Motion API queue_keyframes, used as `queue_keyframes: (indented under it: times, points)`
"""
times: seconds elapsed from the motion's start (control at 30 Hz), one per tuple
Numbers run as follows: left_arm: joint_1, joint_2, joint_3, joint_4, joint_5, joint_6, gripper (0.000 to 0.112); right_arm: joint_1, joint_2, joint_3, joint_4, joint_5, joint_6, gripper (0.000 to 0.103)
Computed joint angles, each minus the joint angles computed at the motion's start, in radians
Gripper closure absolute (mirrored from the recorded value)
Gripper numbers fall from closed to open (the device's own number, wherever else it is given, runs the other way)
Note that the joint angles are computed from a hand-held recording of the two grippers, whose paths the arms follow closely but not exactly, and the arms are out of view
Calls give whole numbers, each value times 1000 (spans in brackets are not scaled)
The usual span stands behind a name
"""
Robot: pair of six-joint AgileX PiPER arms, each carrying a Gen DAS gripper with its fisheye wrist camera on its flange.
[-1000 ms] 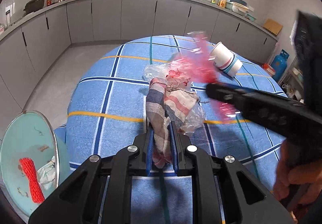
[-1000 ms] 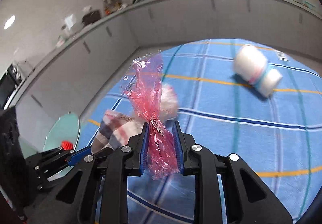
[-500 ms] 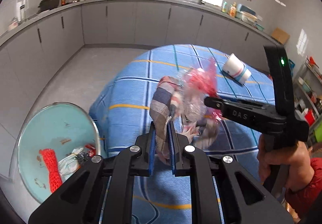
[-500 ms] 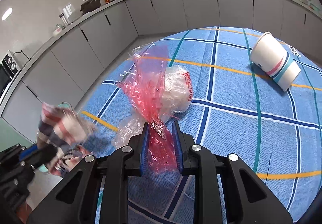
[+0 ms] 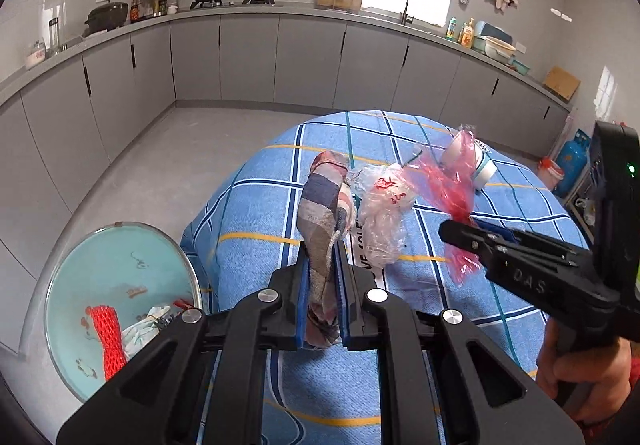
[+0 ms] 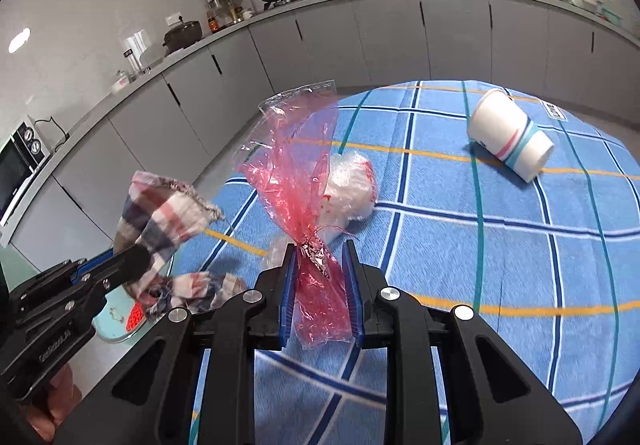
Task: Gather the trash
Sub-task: 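Lift the plaid cloth with the left tool while the right tool lifts the pink cellophane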
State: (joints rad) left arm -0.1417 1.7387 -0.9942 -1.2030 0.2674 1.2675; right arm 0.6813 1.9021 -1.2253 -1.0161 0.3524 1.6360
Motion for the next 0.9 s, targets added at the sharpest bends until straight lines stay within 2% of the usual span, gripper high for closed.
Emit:
queue_keyframes:
  times: [0.37, 0.57, 0.9]
  points:
    - [-11, -57, 49, 90, -16, -92, 100, 47, -53, 95, -112, 32, 189, 80]
    - [6, -121, 106, 7, -1, 0, 100, 77, -81, 127, -148, 51, 249, 80]
    - [42, -185, 169, -28, 26, 52, 100, 141, -94, 133, -167, 92, 299, 80]
